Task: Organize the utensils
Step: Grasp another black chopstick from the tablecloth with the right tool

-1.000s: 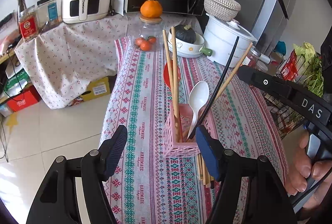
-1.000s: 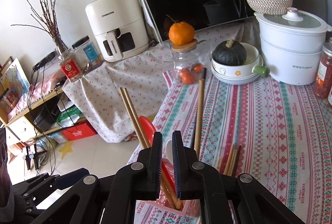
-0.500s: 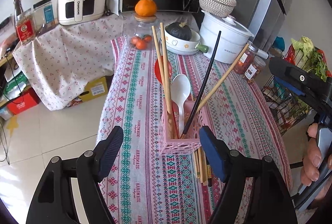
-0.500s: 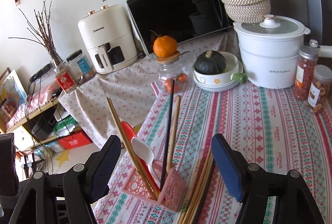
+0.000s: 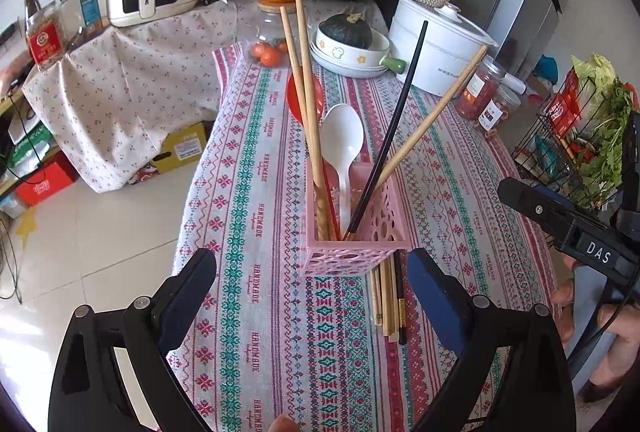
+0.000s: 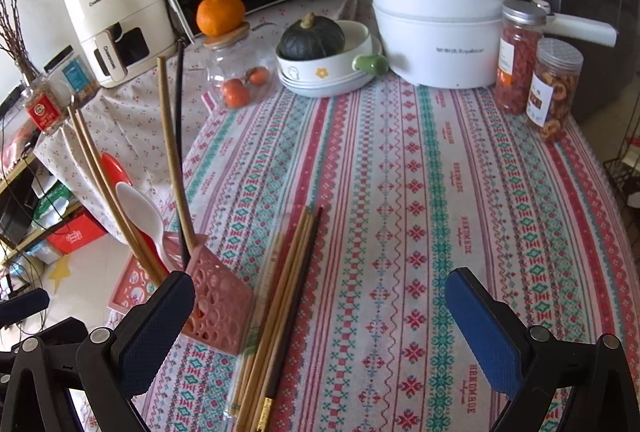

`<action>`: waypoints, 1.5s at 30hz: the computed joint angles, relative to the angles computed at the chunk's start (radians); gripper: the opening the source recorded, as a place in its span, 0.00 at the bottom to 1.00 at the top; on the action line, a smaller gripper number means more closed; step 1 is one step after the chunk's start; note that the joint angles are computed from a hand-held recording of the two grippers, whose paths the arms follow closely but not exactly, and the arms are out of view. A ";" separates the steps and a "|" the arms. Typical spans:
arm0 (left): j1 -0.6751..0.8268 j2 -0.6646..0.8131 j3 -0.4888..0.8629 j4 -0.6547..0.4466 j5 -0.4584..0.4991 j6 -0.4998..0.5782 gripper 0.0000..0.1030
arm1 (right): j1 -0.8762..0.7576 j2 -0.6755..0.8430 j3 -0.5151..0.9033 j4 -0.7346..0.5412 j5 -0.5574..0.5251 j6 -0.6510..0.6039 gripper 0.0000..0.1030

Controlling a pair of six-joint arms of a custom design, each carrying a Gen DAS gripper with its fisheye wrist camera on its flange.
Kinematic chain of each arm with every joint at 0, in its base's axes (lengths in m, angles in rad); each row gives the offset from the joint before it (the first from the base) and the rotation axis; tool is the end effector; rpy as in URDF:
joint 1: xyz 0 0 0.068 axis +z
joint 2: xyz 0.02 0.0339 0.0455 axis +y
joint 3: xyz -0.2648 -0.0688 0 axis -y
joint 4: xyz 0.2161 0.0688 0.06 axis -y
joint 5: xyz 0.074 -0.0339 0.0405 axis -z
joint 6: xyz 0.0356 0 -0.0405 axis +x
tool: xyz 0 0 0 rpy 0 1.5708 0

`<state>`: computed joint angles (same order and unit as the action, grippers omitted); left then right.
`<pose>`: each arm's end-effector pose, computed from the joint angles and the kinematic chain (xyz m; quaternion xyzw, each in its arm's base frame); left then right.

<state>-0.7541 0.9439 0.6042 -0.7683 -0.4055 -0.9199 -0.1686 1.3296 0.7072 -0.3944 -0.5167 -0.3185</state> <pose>0.1088 -0.0829 0.2170 -0.1250 0.9463 -0.0356 0.2960 0.2223 -0.0200 0.2041 -0.1393 0.9221 0.1747 0.3159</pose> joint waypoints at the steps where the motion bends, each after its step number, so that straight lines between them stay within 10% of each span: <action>1: 0.007 0.002 0.000 -0.004 0.002 0.006 0.95 | 0.005 0.031 0.001 0.013 0.013 0.014 1.00; 22: 0.009 -0.015 0.008 -0.036 0.033 0.054 0.95 | 0.187 0.504 0.002 0.407 0.256 0.078 0.99; 45: 0.018 -0.032 0.005 -0.049 0.032 0.063 0.95 | 0.235 0.539 -0.051 0.535 0.243 -0.046 0.93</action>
<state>-0.7366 0.9116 0.6089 -0.8176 -0.3734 -0.8572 0.0666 1.8686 0.6563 0.1401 -0.2733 -0.3648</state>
